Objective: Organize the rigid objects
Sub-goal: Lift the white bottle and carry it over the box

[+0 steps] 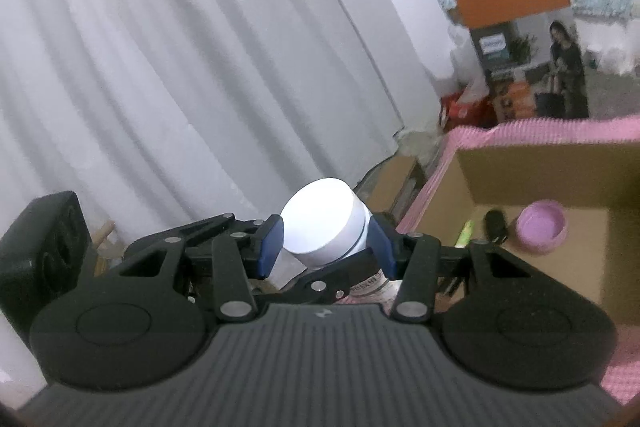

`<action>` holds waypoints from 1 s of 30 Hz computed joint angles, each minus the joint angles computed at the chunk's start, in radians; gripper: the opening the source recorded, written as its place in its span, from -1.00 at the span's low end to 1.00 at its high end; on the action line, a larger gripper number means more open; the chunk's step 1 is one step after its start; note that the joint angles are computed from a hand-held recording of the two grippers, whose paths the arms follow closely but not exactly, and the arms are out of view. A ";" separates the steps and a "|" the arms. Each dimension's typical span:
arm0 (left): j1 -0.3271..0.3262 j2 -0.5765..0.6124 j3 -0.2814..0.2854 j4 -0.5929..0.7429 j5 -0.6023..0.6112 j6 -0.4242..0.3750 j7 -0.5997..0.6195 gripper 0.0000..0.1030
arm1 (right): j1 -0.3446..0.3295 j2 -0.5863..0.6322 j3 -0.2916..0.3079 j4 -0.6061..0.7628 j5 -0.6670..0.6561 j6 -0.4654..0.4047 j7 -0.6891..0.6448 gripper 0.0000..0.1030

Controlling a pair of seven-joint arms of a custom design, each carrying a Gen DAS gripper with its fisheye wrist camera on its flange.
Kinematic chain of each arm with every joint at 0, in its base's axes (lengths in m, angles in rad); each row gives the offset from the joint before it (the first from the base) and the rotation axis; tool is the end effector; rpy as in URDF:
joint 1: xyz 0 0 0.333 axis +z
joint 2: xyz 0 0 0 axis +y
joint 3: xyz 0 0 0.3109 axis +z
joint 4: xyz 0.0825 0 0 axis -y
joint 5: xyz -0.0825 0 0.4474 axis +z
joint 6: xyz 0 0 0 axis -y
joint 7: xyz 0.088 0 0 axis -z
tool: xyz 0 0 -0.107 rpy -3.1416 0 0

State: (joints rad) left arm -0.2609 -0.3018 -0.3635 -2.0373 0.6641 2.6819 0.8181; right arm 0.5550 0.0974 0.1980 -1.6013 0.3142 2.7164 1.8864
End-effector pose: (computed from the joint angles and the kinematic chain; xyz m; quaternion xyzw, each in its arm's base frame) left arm 0.4489 -0.3781 0.6500 -0.4847 0.7090 -0.3780 0.3457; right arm 0.5255 0.4673 0.6771 -0.6737 0.5447 0.0102 0.4993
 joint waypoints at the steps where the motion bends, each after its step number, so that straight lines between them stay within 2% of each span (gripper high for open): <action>1: -0.004 0.024 0.001 0.023 -0.008 0.006 0.013 0.05 | -0.001 -0.005 -0.006 0.000 -0.018 -0.003 0.014 -0.07; 7: -0.051 0.187 0.028 0.174 -0.085 0.025 0.133 0.05 | -0.035 -0.043 -0.036 -0.019 -0.094 -0.033 0.089 -0.06; 12: -0.098 0.337 0.049 0.323 -0.204 -0.027 0.282 0.05 | -0.079 -0.059 -0.053 -0.039 -0.096 -0.085 0.103 -0.05; 21: -0.148 0.635 0.070 0.663 -0.365 -0.222 0.470 0.05 | -0.157 0.002 -0.080 -0.035 0.033 -0.165 0.044 -0.05; 26: -0.168 0.817 0.088 0.891 -0.442 -0.348 0.526 0.05 | -0.172 0.104 -0.089 0.044 0.009 -0.229 0.041 -0.05; 30: -0.184 0.908 0.110 0.998 -0.462 -0.388 0.545 0.05 | -0.180 0.210 -0.097 0.143 -0.008 -0.270 0.041 -0.05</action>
State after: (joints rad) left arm -0.4453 0.6057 -0.2537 -1.0395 0.2023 2.2937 1.3636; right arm 0.3747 0.3070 0.1012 -1.4587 0.3059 2.4466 1.9274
